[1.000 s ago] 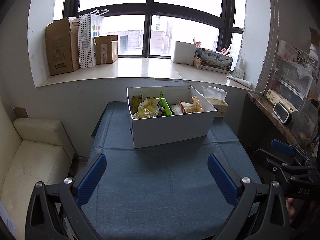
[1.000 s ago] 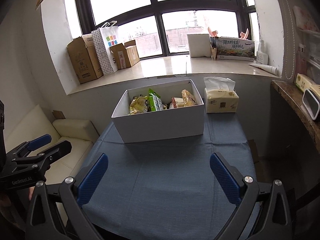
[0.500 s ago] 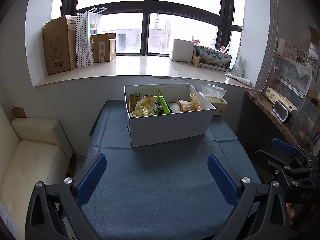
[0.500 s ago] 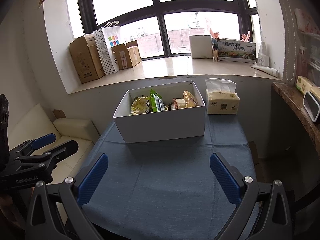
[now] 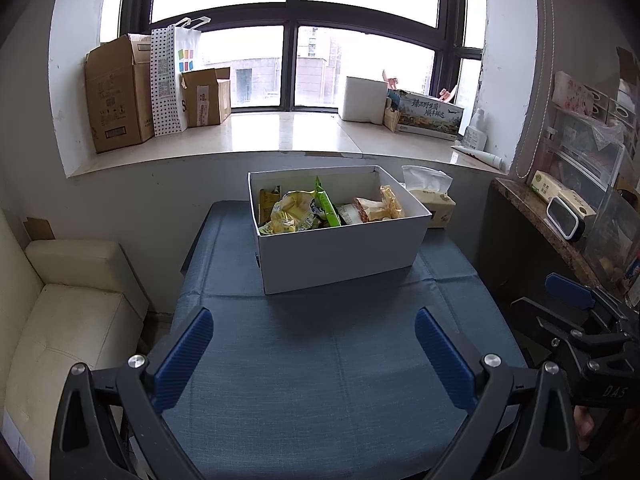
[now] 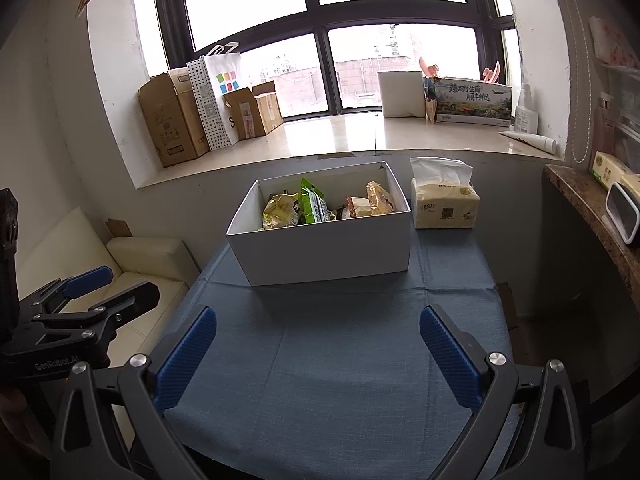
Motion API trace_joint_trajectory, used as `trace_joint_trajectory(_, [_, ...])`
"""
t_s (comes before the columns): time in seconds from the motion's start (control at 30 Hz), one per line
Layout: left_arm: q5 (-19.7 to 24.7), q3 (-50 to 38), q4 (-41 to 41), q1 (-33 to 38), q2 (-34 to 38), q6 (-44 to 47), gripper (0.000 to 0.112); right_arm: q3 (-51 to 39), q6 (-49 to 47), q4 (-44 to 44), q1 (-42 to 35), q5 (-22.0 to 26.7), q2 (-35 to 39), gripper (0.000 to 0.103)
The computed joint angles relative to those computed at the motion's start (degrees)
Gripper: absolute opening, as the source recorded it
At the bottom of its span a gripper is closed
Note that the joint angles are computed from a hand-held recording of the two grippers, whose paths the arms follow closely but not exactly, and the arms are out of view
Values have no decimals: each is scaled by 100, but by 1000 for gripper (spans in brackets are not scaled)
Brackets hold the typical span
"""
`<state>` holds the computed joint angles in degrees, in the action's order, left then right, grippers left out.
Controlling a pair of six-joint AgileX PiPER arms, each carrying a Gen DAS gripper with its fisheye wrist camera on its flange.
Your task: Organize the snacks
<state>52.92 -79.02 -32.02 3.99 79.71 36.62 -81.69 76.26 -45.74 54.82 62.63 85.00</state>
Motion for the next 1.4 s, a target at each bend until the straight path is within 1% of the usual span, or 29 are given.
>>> trace_joint_trajectory(1.4, [80, 26, -114, 2, -45, 137, 103, 7, 0, 17, 42, -62, 41, 103])
